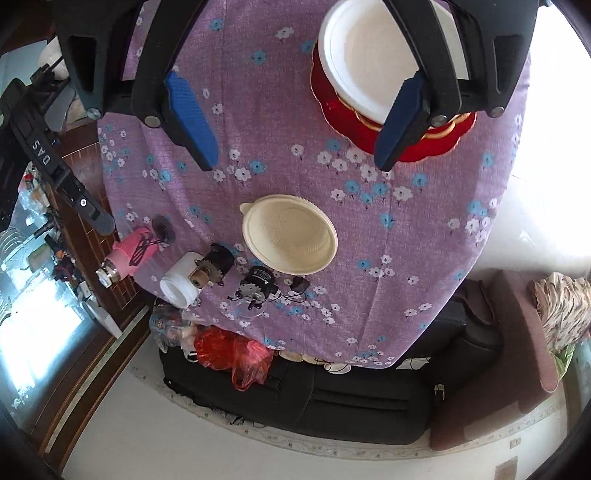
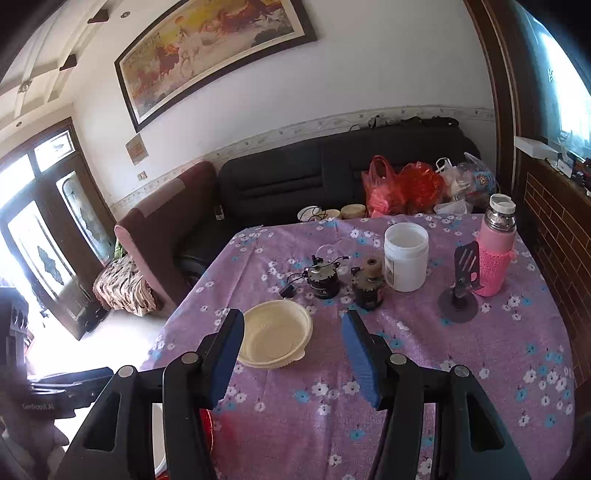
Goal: Organize plates and bowls
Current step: 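Open both grippers and move them to the beige plastic bowl, then close both grippers on the rim of the beige bowl, then lift the beige bowl and carry it toward the red plate stack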
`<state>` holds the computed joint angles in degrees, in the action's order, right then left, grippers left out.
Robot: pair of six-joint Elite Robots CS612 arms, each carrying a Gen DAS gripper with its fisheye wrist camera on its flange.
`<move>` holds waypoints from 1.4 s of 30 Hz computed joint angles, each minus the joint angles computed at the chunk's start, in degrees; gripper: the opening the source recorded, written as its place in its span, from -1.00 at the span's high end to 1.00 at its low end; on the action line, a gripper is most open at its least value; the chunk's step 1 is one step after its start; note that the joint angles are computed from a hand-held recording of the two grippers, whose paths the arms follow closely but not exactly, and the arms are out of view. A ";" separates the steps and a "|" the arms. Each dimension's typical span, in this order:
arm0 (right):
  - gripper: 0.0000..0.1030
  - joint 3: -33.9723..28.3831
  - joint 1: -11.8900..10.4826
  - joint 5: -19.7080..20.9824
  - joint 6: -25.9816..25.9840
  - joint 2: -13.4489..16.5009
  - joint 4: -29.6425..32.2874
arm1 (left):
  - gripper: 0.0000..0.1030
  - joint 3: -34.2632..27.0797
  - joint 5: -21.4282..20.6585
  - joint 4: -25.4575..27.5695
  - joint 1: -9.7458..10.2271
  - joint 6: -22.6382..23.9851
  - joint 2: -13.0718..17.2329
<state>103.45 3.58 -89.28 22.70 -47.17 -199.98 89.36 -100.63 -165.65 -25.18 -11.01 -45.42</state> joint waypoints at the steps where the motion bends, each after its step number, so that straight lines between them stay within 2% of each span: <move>1: -0.16 -0.82 -0.55 1.74 1.10 0.95 0.55 | -0.71 -2.01 -0.08 1.77 0.09 -0.09 1.14; 4: -0.16 -3.87 -1.55 6.65 3.87 4.63 2.83 | -0.72 -8.21 -0.46 7.83 0.37 -1.91 4.96; 6: -0.02 -6.34 -1.92 8.86 5.64 7.39 4.20 | -0.72 -12.30 1.10 11.08 0.33 -4.04 7.85; 11: -0.02 -12.55 -3.02 14.60 10.71 13.76 5.51 | -0.72 -21.32 4.42 18.79 0.14 -7.30 13.92; 14: -0.03 -15.32 -3.52 17.59 14.85 17.02 4.03 | -0.72 -26.50 6.33 23.76 -0.09 -7.27 16.81; 19: -0.03 -18.10 -3.50 19.06 16.05 19.87 3.30 | -0.72 -32.70 7.11 27.92 -0.09 -8.83 20.62; 22: -0.03 -19.38 -3.70 20.47 16.34 21.04 3.89 | -0.71 -35.98 8.89 32.18 -0.41 -8.82 22.40; 24: -0.03 -20.02 -3.91 22.22 16.90 21.54 4.48 | -0.60 -37.50 8.60 33.95 -0.52 -8.85 23.29; 25: -0.03 -20.23 -4.00 23.07 17.15 21.76 3.89 | -0.44 -38.28 8.57 35.01 -0.63 -8.34 23.69; 26: -0.03 -20.49 -3.97 23.53 16.98 21.92 3.60 | -0.22 -38.85 8.91 36.10 -0.84 -7.51 23.98; 27: 0.02 -20.62 -3.85 23.52 16.54 21.94 3.65 | -0.08 -39.31 8.87 37.15 -1.04 -6.65 24.23; 28: 0.11 -20.81 -3.75 23.68 16.20 22.04 3.79 | 0.21 -39.76 8.38 38.35 -1.17 -5.80 24.49; 29: 0.31 -20.91 -3.71 24.11 15.93 22.08 4.22 | 0.24 -39.45 10.28 38.82 -1.58 -5.45 24.34; 30: 0.35 -20.74 -3.57 23.31 15.61 21.96 4.49 | 0.25 -38.51 11.53 37.97 -1.88 -5.30 23.94; 32: 0.44 -20.39 -3.38 21.78 14.80 21.66 4.69 | 0.42 -36.57 11.21 35.70 -2.05 -4.47 23.02; 34: 0.56 -19.36 -3.02 18.56 14.19 20.98 3.64 | 0.45 -34.04 10.65 32.94 -2.14 -4.63 21.69; 40: 0.64 -16.51 -2.30 15.54 12.56 18.42 2.81 | 0.44 -24.19 10.91 23.93 -2.67 -3.22 15.45; 42: 0.64 -14.83 -2.20 16.16 12.32 17.11 1.92 | 0.44 -20.66 10.00 20.31 -2.63 -3.29 13.20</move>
